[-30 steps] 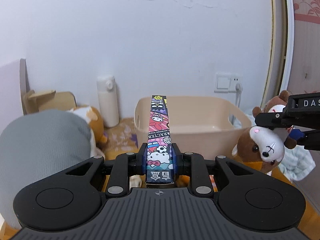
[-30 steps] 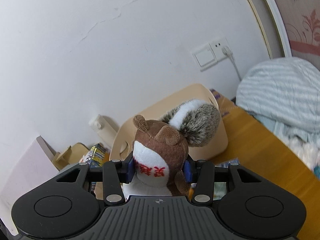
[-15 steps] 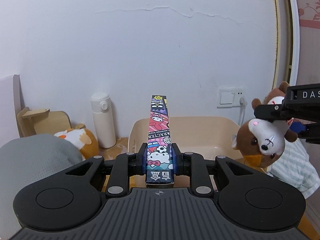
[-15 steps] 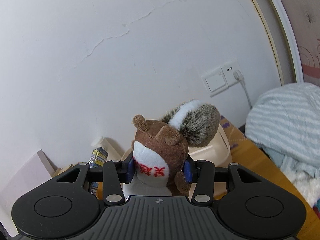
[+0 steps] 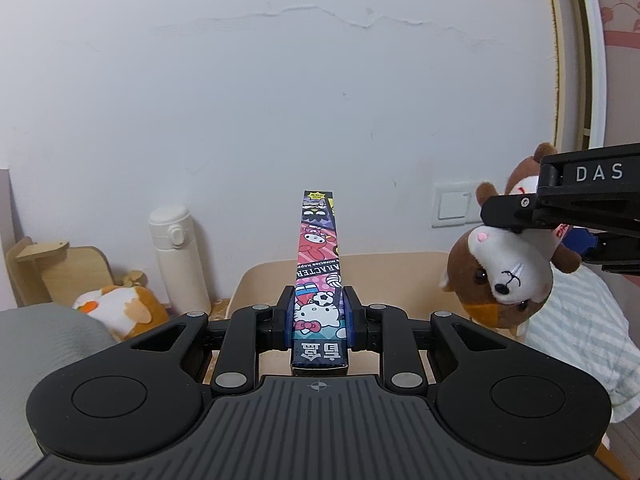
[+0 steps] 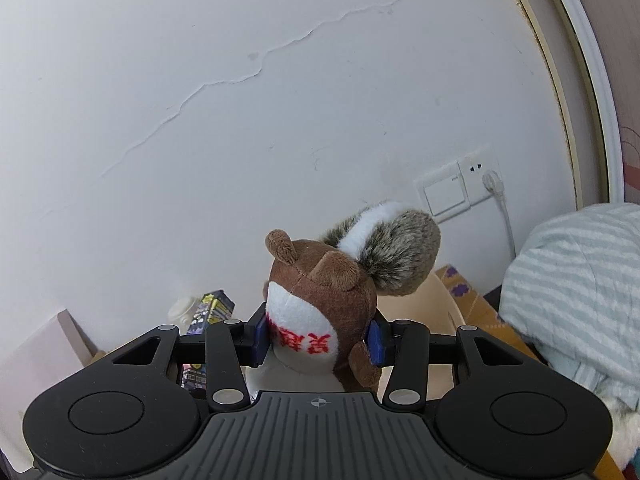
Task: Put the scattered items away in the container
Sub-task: 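Lift the candy box and plush dog with both tools over the beige box, then open both tools to drop the candy box and plush dog into the box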
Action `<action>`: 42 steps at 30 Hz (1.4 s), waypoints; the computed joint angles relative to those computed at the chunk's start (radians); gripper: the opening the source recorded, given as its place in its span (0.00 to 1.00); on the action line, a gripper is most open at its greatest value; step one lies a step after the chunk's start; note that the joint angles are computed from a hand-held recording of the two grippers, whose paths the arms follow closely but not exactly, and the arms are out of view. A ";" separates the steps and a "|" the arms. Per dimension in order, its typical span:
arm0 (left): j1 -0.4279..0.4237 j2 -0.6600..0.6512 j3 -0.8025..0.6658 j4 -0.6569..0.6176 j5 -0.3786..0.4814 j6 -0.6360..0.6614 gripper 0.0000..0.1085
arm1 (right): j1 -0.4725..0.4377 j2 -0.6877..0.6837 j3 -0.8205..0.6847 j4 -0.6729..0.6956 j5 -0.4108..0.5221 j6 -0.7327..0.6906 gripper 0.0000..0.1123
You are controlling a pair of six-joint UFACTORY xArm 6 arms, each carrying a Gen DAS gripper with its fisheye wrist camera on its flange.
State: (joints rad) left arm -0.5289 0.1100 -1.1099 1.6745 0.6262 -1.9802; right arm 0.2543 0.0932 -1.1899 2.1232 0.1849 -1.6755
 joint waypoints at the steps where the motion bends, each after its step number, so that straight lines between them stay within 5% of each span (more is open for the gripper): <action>1: 0.005 0.005 -0.006 -0.007 -0.003 0.005 0.21 | -0.001 0.015 -0.017 0.005 -0.004 -0.004 0.39; 8: 0.043 0.044 -0.047 -0.057 -0.042 0.023 0.21 | -0.012 0.113 -0.148 0.067 -0.023 -0.059 0.39; 12: 0.053 0.082 -0.082 -0.075 -0.045 0.054 0.21 | -0.001 0.160 -0.207 -0.006 -0.051 -0.007 0.39; 27: 0.089 0.255 -0.216 -0.328 -0.126 0.371 0.21 | 0.044 0.337 -0.227 -0.738 -0.090 0.649 0.39; 36: 0.087 0.284 -0.233 -0.362 -0.123 0.428 0.22 | 0.026 0.381 -0.210 -1.091 -0.059 0.948 0.40; 42: 0.073 0.279 -0.221 -0.367 -0.118 0.444 0.49 | 0.027 0.353 -0.187 -1.025 -0.061 0.865 0.62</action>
